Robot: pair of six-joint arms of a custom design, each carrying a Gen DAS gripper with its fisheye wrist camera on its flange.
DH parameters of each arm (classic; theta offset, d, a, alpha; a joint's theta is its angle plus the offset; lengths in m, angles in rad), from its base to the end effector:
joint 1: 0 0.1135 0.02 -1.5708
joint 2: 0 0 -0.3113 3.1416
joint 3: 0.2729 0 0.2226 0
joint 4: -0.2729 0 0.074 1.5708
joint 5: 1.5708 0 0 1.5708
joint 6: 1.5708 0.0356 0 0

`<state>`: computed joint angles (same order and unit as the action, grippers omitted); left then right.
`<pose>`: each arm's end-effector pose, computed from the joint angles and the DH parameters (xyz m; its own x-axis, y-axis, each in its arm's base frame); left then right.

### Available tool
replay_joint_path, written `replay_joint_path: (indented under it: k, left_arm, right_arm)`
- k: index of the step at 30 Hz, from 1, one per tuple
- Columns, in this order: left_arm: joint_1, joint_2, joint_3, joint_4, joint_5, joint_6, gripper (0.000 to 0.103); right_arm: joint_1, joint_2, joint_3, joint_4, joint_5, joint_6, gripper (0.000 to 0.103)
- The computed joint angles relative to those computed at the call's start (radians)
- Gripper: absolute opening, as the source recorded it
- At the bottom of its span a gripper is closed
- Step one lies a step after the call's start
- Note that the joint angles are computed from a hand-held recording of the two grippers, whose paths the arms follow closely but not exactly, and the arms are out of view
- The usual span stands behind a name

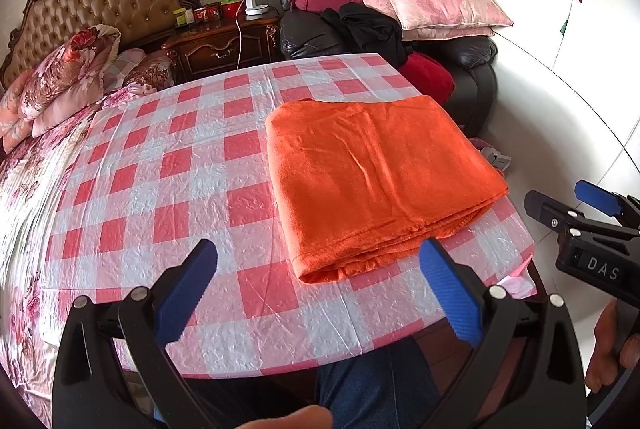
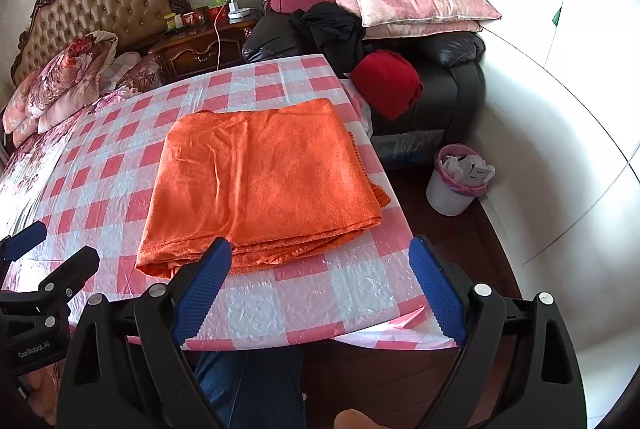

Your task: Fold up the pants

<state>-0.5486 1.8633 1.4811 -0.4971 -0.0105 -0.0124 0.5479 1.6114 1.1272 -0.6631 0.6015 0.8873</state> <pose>0.3423 -0.2088 0.3029 -0.6636 0.3911 -0.6377 0.5076 0.8616 0.0002 0.2604 0.1353 0.2836 -0.6705 0.3397 -0.6595 0.4576 0.8892 -0.0071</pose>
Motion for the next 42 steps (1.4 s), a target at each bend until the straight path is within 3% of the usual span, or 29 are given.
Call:
replay_joint_path:
  k: [29, 32, 38, 42]
  left_arm:
    - [-0.019, -0.001, -0.010, 0.020, 0.020, 0.018, 0.101]
    - [-0.017, -0.021, -0.050, 0.088, 0.049, 0.034, 0.101]
    - [0.046, 0.015, 0.008, 0.066, 0.218, 0.038, 0.101]
    - [0.286, 0.012, -0.026, 0.189, 0.279, 0.013, 0.101]
  right_arm:
    - [-0.015, -0.022, -0.048, 0.023, -0.008, 0.003, 0.087]
    - [-0.019, -0.024, -0.052, 0.021, -0.007, 0.008, 0.087]
    - [-0.032, -0.027, -0.062, 0.038, 0.009, 0.039, 0.088]
    - [-0.065, -0.026, -0.090, 0.138, -0.019, 0.033, 0.089]
